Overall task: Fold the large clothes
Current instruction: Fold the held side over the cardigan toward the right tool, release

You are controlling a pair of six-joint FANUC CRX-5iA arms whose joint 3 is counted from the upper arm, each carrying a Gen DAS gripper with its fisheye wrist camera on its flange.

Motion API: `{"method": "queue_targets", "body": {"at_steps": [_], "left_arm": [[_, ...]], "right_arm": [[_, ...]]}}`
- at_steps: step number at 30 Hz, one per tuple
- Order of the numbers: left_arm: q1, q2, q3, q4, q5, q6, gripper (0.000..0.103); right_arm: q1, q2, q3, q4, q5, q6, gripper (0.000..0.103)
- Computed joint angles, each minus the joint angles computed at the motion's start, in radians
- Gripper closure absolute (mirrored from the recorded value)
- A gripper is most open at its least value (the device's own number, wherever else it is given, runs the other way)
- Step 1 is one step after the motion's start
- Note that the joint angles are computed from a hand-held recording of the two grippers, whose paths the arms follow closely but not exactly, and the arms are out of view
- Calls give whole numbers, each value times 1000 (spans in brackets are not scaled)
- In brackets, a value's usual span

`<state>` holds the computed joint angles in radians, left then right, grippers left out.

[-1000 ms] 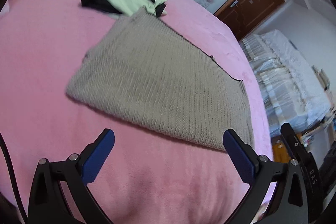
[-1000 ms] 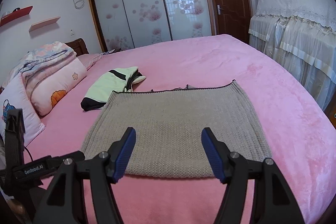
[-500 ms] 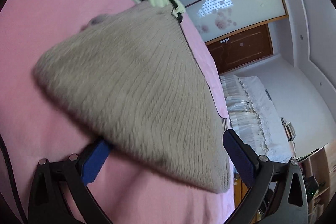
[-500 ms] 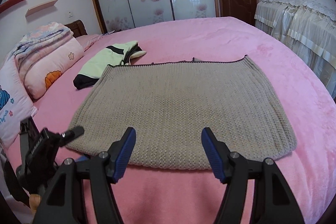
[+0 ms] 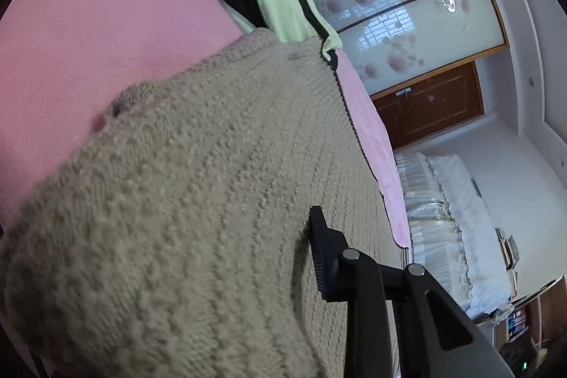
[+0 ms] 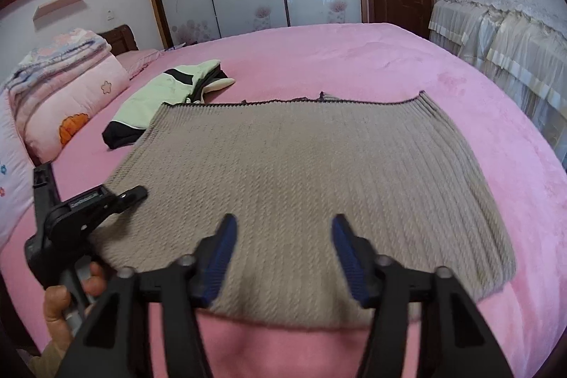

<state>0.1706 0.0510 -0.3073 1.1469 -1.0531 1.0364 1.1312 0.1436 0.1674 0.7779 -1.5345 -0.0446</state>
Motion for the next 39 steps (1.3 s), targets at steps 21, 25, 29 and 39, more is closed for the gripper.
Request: {"method": "queue_targets", "body": {"at_steps": [21,25,29,39], "left_arm": [[-298,-157,214,-259,225,-125,89],[-423,-138,268,-341,241,-94,89],[-546,-97,306,-450,207,-39,88],[-684,-45,309,-665,165,66,87]], "right_arm": [[-143,-188,-190,-220,333,-20,97],[7,-314,-292,-72,49,-259,97],[140,-395,-344,-84,-240,-424,97],[248,-513,-440,-172,-325,-584,96]]}}
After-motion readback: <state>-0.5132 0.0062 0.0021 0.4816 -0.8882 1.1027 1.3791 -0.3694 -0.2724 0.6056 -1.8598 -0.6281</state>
